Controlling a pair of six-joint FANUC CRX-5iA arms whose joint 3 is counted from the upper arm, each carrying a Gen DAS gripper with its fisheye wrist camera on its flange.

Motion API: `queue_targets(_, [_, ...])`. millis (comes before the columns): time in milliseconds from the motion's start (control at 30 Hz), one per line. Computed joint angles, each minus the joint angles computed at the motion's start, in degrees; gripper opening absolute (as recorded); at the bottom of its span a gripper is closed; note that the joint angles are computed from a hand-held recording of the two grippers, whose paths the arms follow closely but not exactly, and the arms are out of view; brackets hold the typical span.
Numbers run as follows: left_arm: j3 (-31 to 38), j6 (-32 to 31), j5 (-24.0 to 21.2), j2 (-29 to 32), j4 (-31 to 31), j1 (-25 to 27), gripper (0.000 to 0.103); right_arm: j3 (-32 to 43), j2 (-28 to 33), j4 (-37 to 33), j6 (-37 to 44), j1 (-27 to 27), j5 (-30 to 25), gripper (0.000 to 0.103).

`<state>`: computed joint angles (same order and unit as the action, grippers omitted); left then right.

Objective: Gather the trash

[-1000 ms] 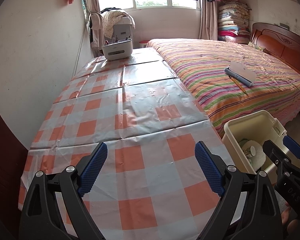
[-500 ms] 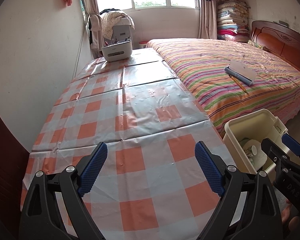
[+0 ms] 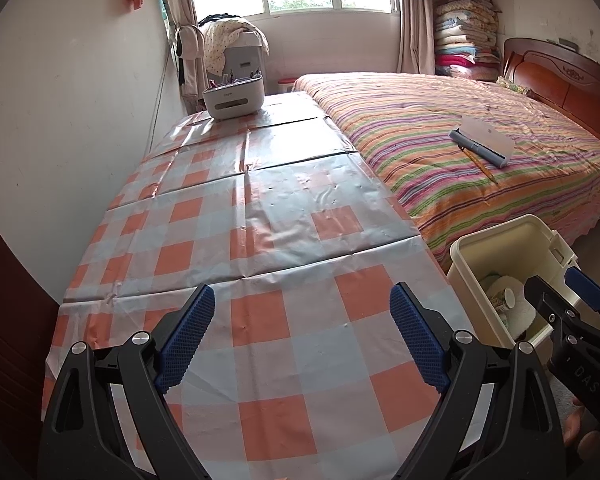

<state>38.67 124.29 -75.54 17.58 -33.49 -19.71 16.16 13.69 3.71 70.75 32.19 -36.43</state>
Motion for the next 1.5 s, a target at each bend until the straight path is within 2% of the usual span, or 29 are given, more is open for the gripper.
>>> queue_targets(733, [-0.12, -2.42, 2.57, 0.33, 3.77, 0.30, 0.088, -1.44, -0.84, 0.77, -0.86, -0.55, 0.43, 0.076])
queue_targets(967, [-1.99, -3.65, 5.84, -0.44, 8.23, 1.67, 0.088, -1.68, -0.94, 0.92, -0.99, -0.61, 0.44, 0.076])
queue_targets(1033, [-2.29, -3.30, 6.43, -0.59, 8.51, 1.81, 0.094, -1.79, -0.91, 1.00, -1.01, -0.68, 0.46, 0.076])
queue_targets(1133, [-2.57, -2.66, 6.97, -0.78, 8.60, 1.88, 0.095, -2.01, -1.01, 0.90, -1.14, -0.81, 0.43, 0.076])
queue_targets(1500, [0.82, -1.12, 2.93, 1.39, 3.99, 0.22, 0.095, -1.76, -0.81, 0.87, -1.60, -0.99, -0.01, 0.076])
